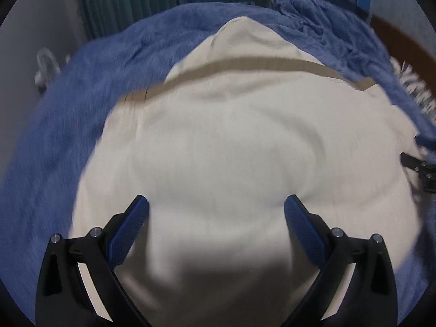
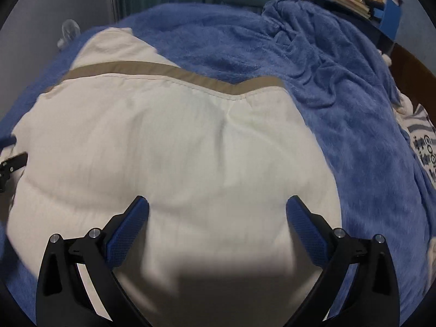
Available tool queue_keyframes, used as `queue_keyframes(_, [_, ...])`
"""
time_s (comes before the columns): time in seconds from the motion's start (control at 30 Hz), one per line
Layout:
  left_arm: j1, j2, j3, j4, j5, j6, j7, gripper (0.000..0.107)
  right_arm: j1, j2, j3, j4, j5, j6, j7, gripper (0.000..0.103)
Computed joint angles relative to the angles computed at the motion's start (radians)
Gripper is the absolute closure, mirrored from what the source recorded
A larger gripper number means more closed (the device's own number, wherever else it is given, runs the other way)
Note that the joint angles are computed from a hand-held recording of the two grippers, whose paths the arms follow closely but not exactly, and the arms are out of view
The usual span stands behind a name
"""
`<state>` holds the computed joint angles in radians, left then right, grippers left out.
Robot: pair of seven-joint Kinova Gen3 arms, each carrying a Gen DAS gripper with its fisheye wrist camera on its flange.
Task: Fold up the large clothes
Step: 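Smooth the folded jacket flat with both open grippers, then grasp a side edge of the folded jacket with both grippers and lift it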
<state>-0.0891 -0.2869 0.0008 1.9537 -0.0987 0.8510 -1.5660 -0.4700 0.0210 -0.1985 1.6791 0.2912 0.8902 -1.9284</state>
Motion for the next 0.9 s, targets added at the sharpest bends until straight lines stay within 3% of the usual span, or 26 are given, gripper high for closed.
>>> queue_keyframes(0.13, [-0.080, 0.116, 0.183, -0.083, -0.159, -0.002, 0.120, 0.010, 0.007, 0.100, 0.032, -0.113, -0.016, 0.040, -0.024, 0.005])
queue_keyframes(0.2, [-0.103, 0.182, 0.217, -0.140, -0.185, 0.032, 0.152, 0.010, -0.006, 0.142, 0.048, -0.152, 0.010, 0.056, -0.049, 0.005])
queue_keyframes(0.27, [-0.091, 0.228, 0.176, -0.191, -0.146, 0.062, 0.147, 0.010, -0.007, 0.172, 0.065, -0.181, 0.009, 0.062, -0.059, 0.005])
queue_keyframes(0.33, [-0.058, 0.255, 0.083, -0.212, -0.065, 0.065, 0.104, 0.010, 0.001, 0.195, 0.078, -0.201, -0.004, 0.055, -0.053, 0.005])
queue_keyframes(0.43, [-0.010, 0.275, -0.021, -0.196, 0.023, 0.030, 0.058, 0.010, 0.002, 0.225, 0.093, -0.219, -0.016, 0.055, -0.057, 0.006])
queue_keyframes(0.53, [-0.004, 0.260, -0.017, -0.154, -0.002, -0.024, 0.084, 0.010, -0.034, 0.236, 0.110, -0.237, 0.025, 0.075, -0.101, 0.006])
queue_keyframes(0.63, [0.000, 0.252, -0.017, -0.132, -0.008, -0.052, 0.091, 0.010, -0.018, 0.193, 0.091, -0.203, -0.008, 0.009, -0.087, 0.012])
queue_keyframes(0.8, [-0.013, 0.261, -0.033, -0.131, 0.050, -0.066, 0.047, 0.010, 0.020, 0.220, 0.100, -0.231, -0.082, 0.008, -0.087, 0.010])
queue_keyframes(0.9, [-0.038, 0.266, -0.063, -0.130, 0.163, -0.063, -0.041, 0.010, 0.045, 0.246, 0.105, -0.245, -0.128, 0.009, -0.086, 0.009])
